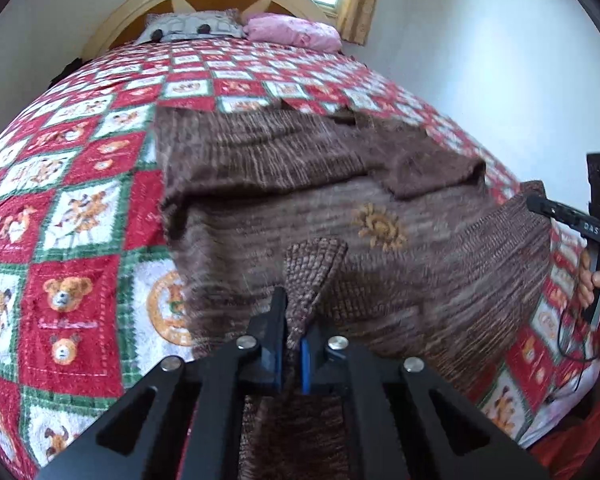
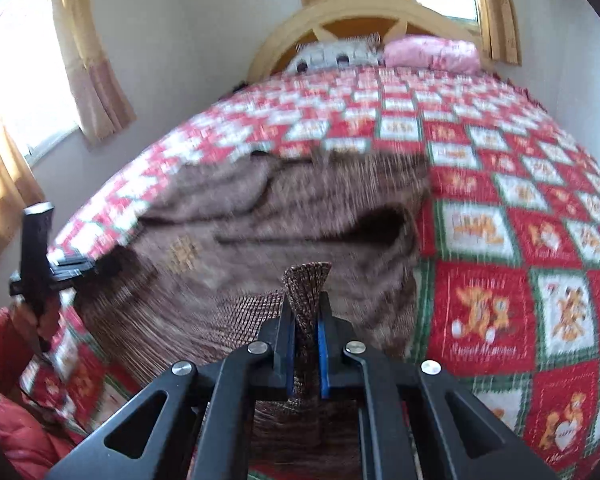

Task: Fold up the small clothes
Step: 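Lift the hem with both grippers and fold it toward the collar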

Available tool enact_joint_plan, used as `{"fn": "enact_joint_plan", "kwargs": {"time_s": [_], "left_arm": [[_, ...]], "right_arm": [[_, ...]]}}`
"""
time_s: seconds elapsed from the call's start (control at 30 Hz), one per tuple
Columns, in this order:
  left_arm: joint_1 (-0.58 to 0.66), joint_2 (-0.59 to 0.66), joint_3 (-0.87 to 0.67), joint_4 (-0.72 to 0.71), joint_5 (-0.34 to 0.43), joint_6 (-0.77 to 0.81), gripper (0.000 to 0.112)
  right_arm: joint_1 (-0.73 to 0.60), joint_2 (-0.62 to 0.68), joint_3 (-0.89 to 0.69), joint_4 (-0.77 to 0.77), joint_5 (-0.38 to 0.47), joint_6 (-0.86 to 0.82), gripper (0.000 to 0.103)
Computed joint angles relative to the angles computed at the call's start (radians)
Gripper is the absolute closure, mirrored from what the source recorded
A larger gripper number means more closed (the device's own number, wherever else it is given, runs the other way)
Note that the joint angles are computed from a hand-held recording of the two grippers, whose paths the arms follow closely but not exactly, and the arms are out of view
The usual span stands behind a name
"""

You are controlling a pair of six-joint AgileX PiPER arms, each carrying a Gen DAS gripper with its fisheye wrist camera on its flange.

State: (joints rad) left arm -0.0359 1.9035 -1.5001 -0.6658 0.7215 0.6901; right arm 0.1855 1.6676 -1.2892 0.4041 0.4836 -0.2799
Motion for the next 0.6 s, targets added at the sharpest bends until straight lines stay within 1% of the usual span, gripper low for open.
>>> {"fn": "enact_joint_plan", "kwargs": {"time_s": [0.07, 0.13, 0.17, 0.23, 0.33, 0.4, 0.47, 0.5, 0.6], "left_arm": [[0.023, -0.002, -0.024, -0.040, 0.010, -0.011, 0.106], [0.044, 0.001, -0.055, -0.080, 0.017, -0.026, 0.106], [0.044, 0.004, -0.068, -0.076, 0.007, -0.042, 0.106], [0.043, 0.016, -0.107, -0.059, -0.007, -0.076, 0.106], [0.039, 0.050, -0.184, -0.017, -0.003, -0.142, 0.106], [0.037, 0.080, -0.240, 0.006, 0.002, -0.190, 0.106], [0.035, 0.127, -0.324, 0.041, 0.015, -0.258, 0.106], [0.034, 0.148, -0.359, 0.051, 0.019, -0.280, 0.106], [0.024, 0.247, -0.536, 0.119, 0.061, -0.384, 0.106]], "right_arm": [[0.010, 0.001, -0.048, -0.016, 0.012, 0.019, 0.095], [0.032, 0.020, -0.107, -0.104, 0.026, 0.084, 0.095], [0.043, 0.033, -0.137, -0.162, 0.030, 0.126, 0.095], [0.052, 0.065, -0.205, -0.225, 0.047, 0.171, 0.095], [0.044, 0.116, -0.305, -0.235, 0.077, 0.179, 0.095], [0.054, 0.146, -0.363, -0.311, 0.087, 0.232, 0.095], [0.063, 0.194, -0.438, -0.387, 0.112, 0.283, 0.095], [0.062, 0.219, -0.476, -0.398, 0.127, 0.292, 0.095], [0.053, 0.308, -0.611, -0.410, 0.178, 0.303, 0.095]]}}
